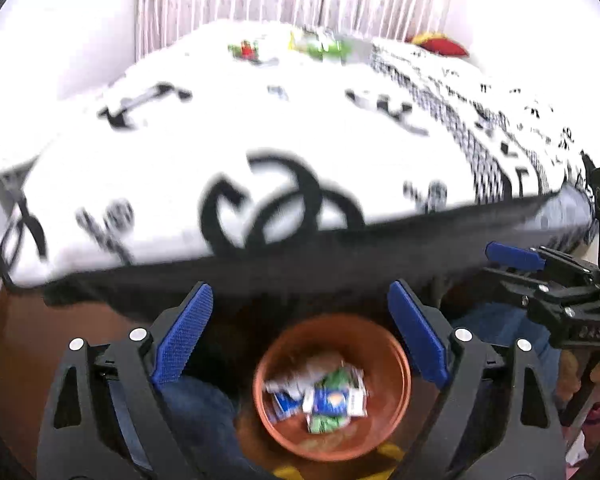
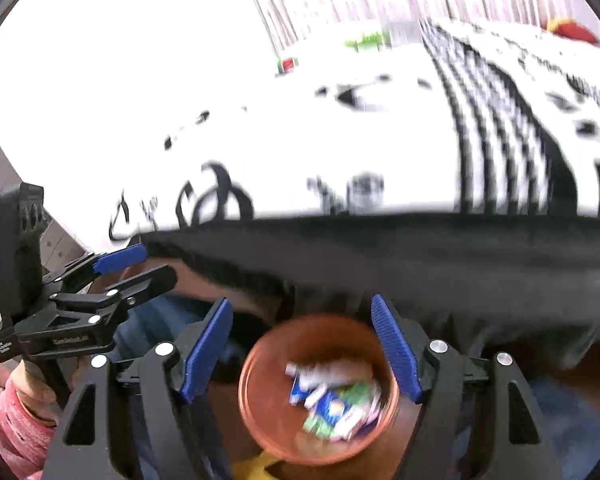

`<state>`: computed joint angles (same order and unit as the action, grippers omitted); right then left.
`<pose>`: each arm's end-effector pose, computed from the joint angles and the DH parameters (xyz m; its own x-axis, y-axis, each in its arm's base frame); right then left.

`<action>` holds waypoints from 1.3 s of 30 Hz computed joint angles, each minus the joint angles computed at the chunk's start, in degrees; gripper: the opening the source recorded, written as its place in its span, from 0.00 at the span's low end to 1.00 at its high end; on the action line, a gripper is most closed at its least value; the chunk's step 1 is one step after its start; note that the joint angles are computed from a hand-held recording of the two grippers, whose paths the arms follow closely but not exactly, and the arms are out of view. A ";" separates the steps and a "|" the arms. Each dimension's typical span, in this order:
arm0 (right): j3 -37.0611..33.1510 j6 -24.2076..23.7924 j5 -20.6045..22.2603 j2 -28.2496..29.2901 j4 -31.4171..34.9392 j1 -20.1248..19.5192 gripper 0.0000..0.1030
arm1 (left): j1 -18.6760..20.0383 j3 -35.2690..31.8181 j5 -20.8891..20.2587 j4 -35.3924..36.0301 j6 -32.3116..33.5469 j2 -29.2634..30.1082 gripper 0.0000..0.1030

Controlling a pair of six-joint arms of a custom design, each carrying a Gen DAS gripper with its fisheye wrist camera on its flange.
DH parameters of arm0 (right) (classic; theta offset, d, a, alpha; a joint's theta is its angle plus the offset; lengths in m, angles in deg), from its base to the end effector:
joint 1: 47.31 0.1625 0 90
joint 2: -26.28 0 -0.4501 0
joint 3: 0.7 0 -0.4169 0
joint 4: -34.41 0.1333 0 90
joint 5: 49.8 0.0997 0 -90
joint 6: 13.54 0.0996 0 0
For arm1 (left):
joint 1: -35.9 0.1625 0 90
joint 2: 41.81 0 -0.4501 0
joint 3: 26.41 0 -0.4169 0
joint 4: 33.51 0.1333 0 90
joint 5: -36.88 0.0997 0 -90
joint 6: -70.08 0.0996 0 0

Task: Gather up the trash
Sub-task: 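Grasp the white bottle cap with the right gripper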

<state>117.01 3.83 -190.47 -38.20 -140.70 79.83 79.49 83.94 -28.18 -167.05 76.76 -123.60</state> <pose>0.3838 -0.4136 0.2338 -0.8707 0.1477 0.4692 -0.2648 0.6631 -0.7001 -0.2776 -0.5063 0.3472 -0.6180 0.6551 -0.4346 0.7768 0.5939 -0.2093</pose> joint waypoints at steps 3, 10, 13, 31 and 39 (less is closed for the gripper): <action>-3.09 -5.36 -1.82 0.70 -3.43 -0.84 0.71 | 0.05 -2.60 0.90 -2.85 0.89 1.83 0.86; -12.97 -18.04 -1.12 3.60 -11.77 -5.25 0.71 | 1.02 -9.37 2.71 -6.92 1.26 7.30 0.86; -18.81 -21.38 -0.47 5.99 -11.23 -7.70 0.71 | 1.45 -12.78 2.78 -6.66 0.98 9.82 0.86; -49.00 -15.26 1.56 18.97 14.81 -18.89 0.52 | 5.90 -32.13 0.95 -2.96 -0.58 24.23 0.86; -49.38 -13.67 2.28 18.79 15.60 -19.62 0.30 | 6.48 -36.15 0.08 -1.64 -1.25 27.55 0.86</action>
<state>67.63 -9.84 -188.19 -19.42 -125.10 60.21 85.98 47.78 -28.10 -168.69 75.51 -96.05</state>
